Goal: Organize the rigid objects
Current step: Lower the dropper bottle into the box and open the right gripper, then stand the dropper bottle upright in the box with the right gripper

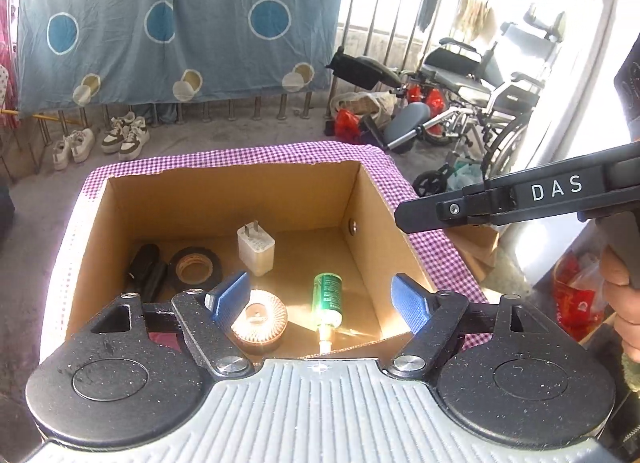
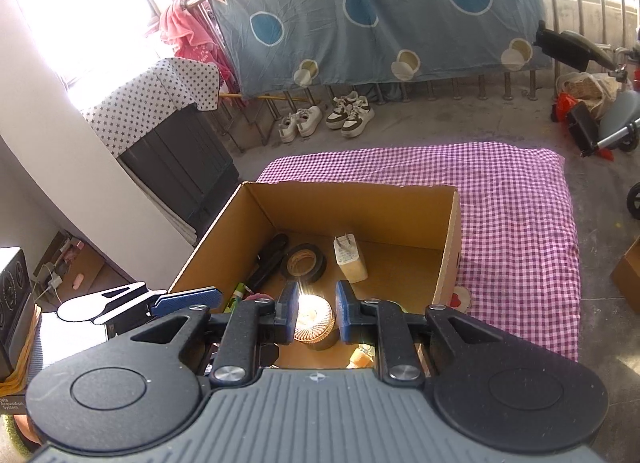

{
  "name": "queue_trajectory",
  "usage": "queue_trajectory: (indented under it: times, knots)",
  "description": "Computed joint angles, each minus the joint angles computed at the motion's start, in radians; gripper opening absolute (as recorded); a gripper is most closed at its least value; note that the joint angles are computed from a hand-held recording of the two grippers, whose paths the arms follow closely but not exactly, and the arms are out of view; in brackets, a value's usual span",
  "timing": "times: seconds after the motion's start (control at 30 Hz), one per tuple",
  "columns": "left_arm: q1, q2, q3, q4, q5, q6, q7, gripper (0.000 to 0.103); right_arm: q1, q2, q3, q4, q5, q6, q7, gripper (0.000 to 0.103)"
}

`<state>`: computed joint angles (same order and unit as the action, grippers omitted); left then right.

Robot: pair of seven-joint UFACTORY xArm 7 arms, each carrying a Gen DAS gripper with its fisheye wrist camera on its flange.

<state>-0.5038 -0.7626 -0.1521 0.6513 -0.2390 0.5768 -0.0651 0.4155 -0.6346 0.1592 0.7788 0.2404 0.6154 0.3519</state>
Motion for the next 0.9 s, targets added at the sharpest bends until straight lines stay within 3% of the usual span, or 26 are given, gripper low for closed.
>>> queue_trajectory:
  times: [0.2,0.57,0.9]
  knots:
    - [-0.007,-0.201,0.043,-0.110,0.003,0.033,0.040,0.098,-0.001,0.112,0.027,0.111,0.005,0.157,0.072,0.022]
    - [0.066,-0.457,0.150,-0.277,0.005,0.089,0.120,0.100,-0.025,0.391,0.060,0.340,-0.050,0.425,0.188,0.022]
    - [0.118,-0.515,0.214,-0.342,-0.029,0.059,0.192,0.100,-0.016,0.580,0.058,0.466,-0.108,0.563,0.253,0.023]
